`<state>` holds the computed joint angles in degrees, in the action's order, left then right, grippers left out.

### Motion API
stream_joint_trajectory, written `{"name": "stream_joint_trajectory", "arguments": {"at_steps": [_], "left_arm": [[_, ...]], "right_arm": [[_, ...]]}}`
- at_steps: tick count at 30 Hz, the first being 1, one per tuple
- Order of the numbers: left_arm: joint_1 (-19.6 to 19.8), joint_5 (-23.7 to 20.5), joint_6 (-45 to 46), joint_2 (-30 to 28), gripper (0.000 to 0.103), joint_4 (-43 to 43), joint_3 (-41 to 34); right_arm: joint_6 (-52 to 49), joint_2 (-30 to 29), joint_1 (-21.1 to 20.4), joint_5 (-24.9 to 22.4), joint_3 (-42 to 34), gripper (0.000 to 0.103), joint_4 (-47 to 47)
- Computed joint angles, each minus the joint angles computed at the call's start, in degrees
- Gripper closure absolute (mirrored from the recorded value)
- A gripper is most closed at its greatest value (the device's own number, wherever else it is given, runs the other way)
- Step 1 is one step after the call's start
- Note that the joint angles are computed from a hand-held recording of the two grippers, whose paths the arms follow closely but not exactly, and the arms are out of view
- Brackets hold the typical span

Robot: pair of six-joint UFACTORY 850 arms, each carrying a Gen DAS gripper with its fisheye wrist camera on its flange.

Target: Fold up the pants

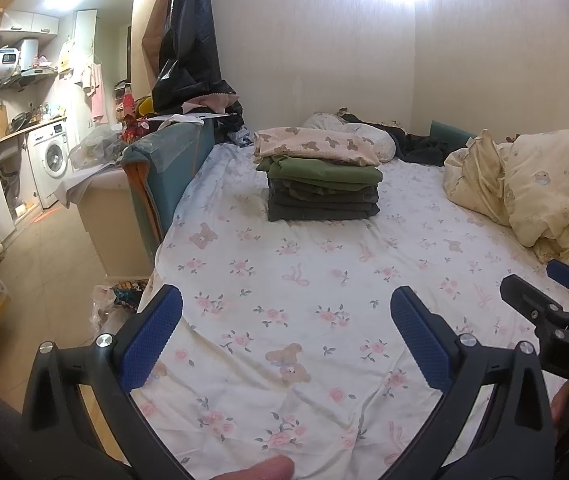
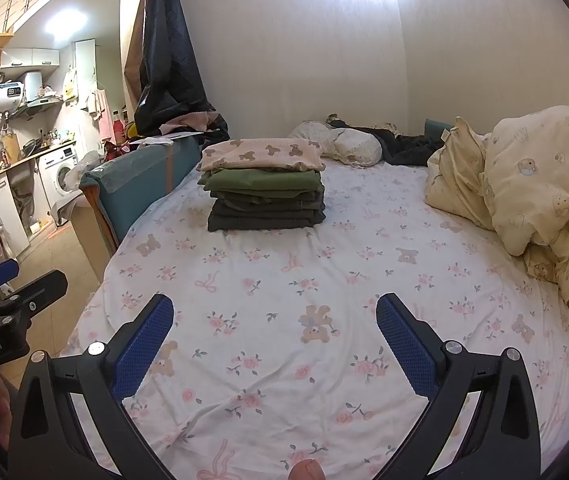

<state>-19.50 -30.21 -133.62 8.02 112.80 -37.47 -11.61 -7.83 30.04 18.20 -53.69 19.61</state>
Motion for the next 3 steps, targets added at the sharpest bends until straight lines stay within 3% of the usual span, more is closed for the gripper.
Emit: {"name": "stream_joint_trajectory", "arguments": {"at_steps": [3], "left_arm": [[0.0,0.0,-1.0,0.2,0.0,0.6,0.3]], "right_arm": [[0.4,-0.1,0.0,0.1,0.0,0.0,-0.7]]}}
